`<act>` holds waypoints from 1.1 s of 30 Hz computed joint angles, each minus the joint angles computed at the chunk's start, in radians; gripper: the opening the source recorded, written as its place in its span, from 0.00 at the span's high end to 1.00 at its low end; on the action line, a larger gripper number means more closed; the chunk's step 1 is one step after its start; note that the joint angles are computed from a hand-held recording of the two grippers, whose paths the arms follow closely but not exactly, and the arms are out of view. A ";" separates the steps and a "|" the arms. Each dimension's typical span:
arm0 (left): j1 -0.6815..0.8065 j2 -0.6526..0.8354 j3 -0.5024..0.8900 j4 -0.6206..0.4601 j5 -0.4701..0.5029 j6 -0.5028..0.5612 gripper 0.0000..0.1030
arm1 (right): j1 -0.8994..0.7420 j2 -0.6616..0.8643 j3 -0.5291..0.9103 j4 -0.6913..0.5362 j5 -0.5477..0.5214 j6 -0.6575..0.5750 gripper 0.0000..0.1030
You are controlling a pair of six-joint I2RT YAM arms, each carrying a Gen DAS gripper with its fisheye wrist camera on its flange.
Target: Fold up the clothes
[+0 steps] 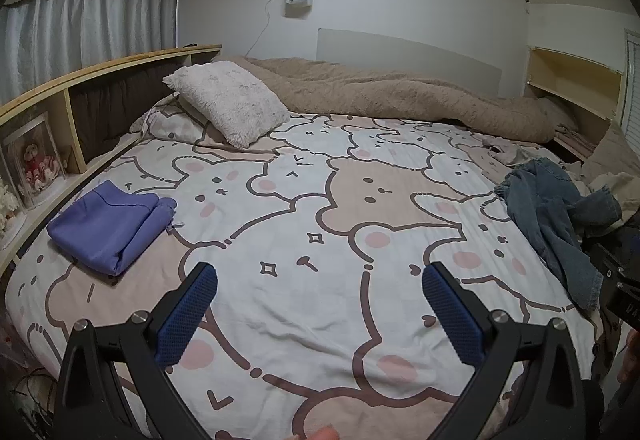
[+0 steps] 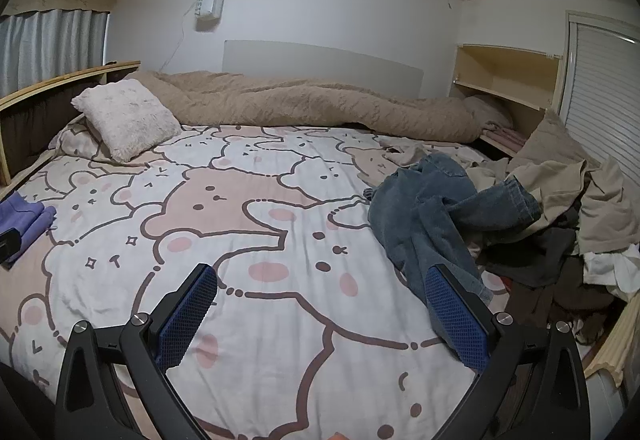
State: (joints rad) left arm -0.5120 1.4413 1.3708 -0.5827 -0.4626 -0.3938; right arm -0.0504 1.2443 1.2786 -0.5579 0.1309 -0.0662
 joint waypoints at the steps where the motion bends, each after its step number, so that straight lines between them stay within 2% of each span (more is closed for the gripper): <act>1: 0.000 0.000 -0.001 0.001 0.000 -0.001 0.00 | -0.001 0.002 0.002 -0.001 0.000 0.001 0.00; 33: 0.016 0.009 -0.017 0.019 0.027 0.000 0.00 | 0.002 0.030 0.014 -0.009 0.000 -0.015 0.00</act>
State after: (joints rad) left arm -0.4957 1.4506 1.3539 -0.5634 -0.4354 -0.3942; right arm -0.0483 1.2745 1.2925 -0.5673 0.1309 -0.0807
